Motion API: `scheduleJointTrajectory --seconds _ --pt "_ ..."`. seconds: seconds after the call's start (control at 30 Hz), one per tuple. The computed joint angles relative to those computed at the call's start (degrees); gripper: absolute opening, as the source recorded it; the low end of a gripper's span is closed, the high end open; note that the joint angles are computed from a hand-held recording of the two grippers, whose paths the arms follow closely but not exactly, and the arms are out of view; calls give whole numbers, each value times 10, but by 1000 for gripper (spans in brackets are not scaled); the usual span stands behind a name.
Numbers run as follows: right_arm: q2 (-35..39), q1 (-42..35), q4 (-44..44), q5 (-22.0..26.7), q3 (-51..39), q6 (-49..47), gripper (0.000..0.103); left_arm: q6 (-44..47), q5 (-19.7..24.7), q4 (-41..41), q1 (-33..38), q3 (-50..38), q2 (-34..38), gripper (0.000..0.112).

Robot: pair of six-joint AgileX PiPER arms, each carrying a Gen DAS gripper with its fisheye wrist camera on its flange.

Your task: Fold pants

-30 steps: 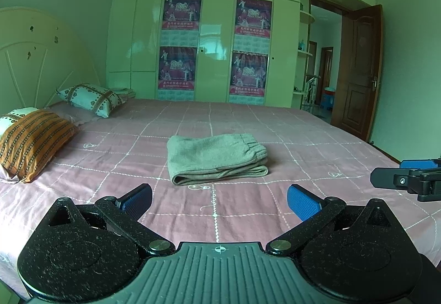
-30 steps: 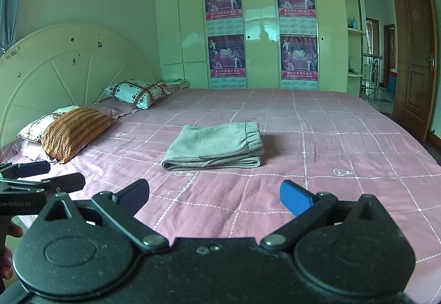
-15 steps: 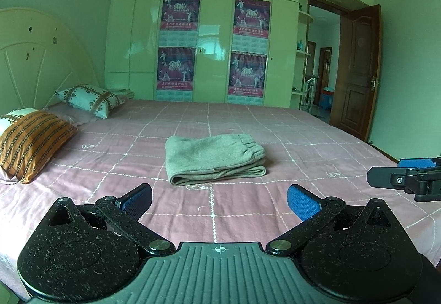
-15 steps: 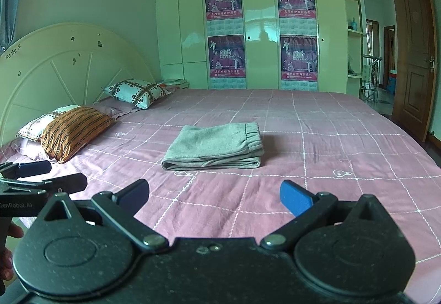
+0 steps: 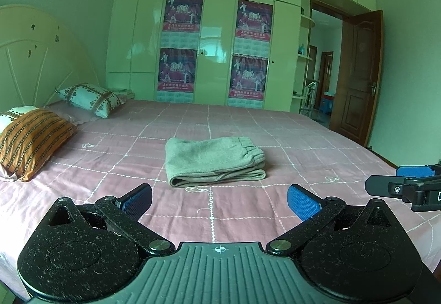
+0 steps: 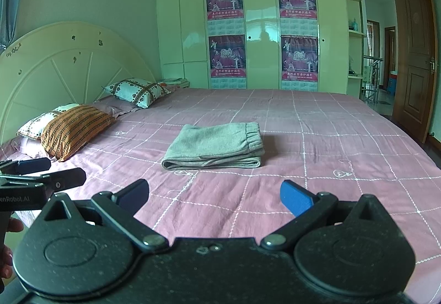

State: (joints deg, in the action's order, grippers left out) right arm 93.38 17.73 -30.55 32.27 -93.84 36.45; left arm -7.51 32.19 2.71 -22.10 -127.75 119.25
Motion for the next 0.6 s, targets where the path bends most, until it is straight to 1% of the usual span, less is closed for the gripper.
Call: scheduleJointTrajectory --seconds 0.17,0.23,0.33,0.4,0.43,0.5,0.57,0.6 --pt "0 -1 1 -1 0 -1 97 -5 -12 9 -2 19 -11 103" --pt "-1 -2 0 -2 2 0 97 0 -18 -1 -1 25 -14 103" --pt "-1 -5 6 -4 3 -7 97 -32 -32 29 -4 38 -20 103" --pt "-1 -5 5 -3 2 -7 97 -54 -32 51 -6 37 -20 103" --pt "-1 -5 5 -4 2 -6 97 -43 -27 38 -4 32 -17 103" --pt "-1 -6 3 -5 3 -5 97 -60 -38 56 -5 42 -22 103" --pt "-4 -7 -9 -9 9 6 97 -57 -36 49 -5 40 -21 103" --pt "-5 -8 -14 -11 11 12 97 -71 -40 62 -6 45 -23 103"
